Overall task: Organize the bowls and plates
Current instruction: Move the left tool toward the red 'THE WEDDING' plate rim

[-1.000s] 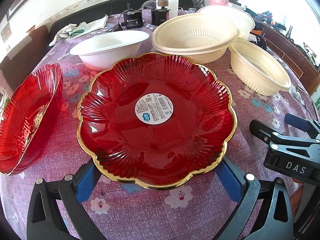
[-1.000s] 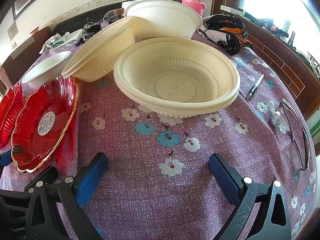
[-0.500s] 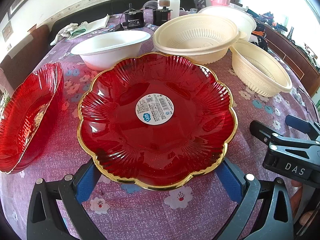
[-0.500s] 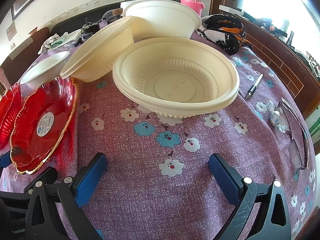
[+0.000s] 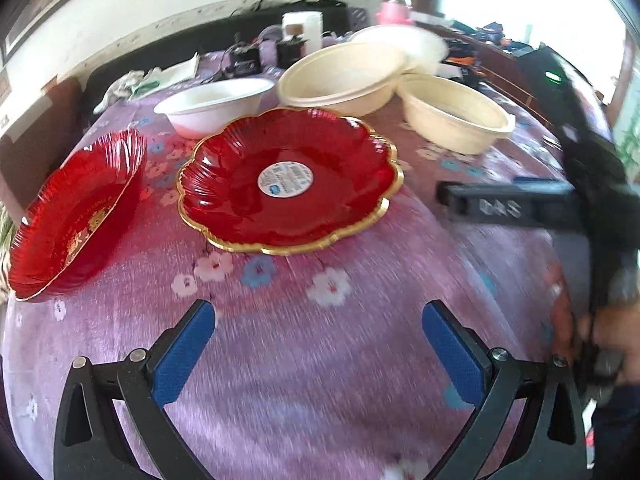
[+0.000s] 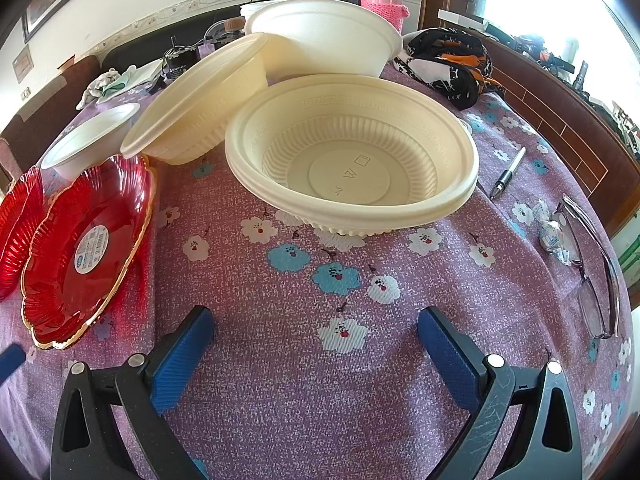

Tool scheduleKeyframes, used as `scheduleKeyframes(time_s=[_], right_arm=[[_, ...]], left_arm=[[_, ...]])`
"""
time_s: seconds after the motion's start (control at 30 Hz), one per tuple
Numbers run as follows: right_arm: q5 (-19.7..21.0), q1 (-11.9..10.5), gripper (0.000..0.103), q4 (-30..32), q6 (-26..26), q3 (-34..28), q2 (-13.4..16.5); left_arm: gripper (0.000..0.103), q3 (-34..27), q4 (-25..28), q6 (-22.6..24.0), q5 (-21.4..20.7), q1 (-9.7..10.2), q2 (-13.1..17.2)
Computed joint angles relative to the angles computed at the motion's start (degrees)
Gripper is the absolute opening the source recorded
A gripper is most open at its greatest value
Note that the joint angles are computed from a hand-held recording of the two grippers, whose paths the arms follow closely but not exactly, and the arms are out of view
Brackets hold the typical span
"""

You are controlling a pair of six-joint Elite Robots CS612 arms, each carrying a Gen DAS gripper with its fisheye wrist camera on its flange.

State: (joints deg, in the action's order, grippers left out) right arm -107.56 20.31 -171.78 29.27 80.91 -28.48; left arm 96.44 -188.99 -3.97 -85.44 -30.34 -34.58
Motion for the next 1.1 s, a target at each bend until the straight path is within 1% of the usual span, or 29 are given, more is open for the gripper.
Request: scheduleKeyframes(time_s=[0.07, 0.13, 0.2, 0.33, 0.43, 0.47, 0.5, 0.6, 0.67, 0.7, 0.8, 0.93, 1.1], right_arm=[[-0.1, 0.0, 0.102, 0.0, 0.0, 0.2, -0.1], [-0.5, 0.2, 0.102, -0.1, 0.4, 0.6, -0.3], [-2.1, 0.6, 0.102, -0.4, 1.0, 1.2, -0.8], [-2.9, 1.2, 0.102, -5.1, 1.6, 4.2, -2.4], [-6.0, 2.3, 0.102, -8.5, 0.7, 5.7, -3.0], [-6.2, 2.7, 0.102, -9.8, -0.1, 6.1, -3.3], [-5.5, 2.7, 0.102, -10.7, -0.6, 6.3, -3.5], [-0.6, 2.5, 0.102, -15.0, -1.7, 7.4, -4.2], [1.8, 2.7, 0.102, -17.6, -3.1, 7.6, -4.3], [3.2, 2.9, 0.102, -17.6, -4.4, 7.3, -4.4], [7.6, 3.1, 0.102, -17.5, -6.0, 6.2, -4.2], [11.8, 3.5, 0.102, -17.8, -6.5, 4.9, -3.9], [13.3, 4.3, 0.102, -15.4, -7.2, 2.4, -3.6]], left_arm=[[0.103, 1.1, -2.0, 1.3, 0.3, -0.27, -0.2], [0.103, 2.0, -3.0, 2.0, -0.8, -0.22, -0.4], [0.103, 2.4, -3.6, 2.2, -2.0, -0.04, -0.4], [0.103, 3.1, -4.3, 1.2, -3.4, 0.58, -0.5], [0.103, 4.0, -6.2, 0.3, -4.4, 1.27, -0.9], [0.103, 4.2, -6.7, 0.3, -4.2, 1.45, -1.1], [0.103, 4.6, -7.4, 0.1, -4.1, 1.71, -1.3], [0.103, 5.5, -8.8, -1.1, -3.2, 2.62, -2.1], [0.103, 6.1, -9.4, -2.2, -3.3, 3.56, -2.6], [0.103, 6.2, -9.5, -2.7, -2.9, 3.93, -2.8], [0.103, 6.5, -10.0, -4.5, -1.3, 5.16, -3.1], [0.103, 7.1, -11.4, -7.2, 0.5, 6.91, -3.8], [0.103, 7.8, -12.2, -9.9, 2.6, 8.89, -4.7]])
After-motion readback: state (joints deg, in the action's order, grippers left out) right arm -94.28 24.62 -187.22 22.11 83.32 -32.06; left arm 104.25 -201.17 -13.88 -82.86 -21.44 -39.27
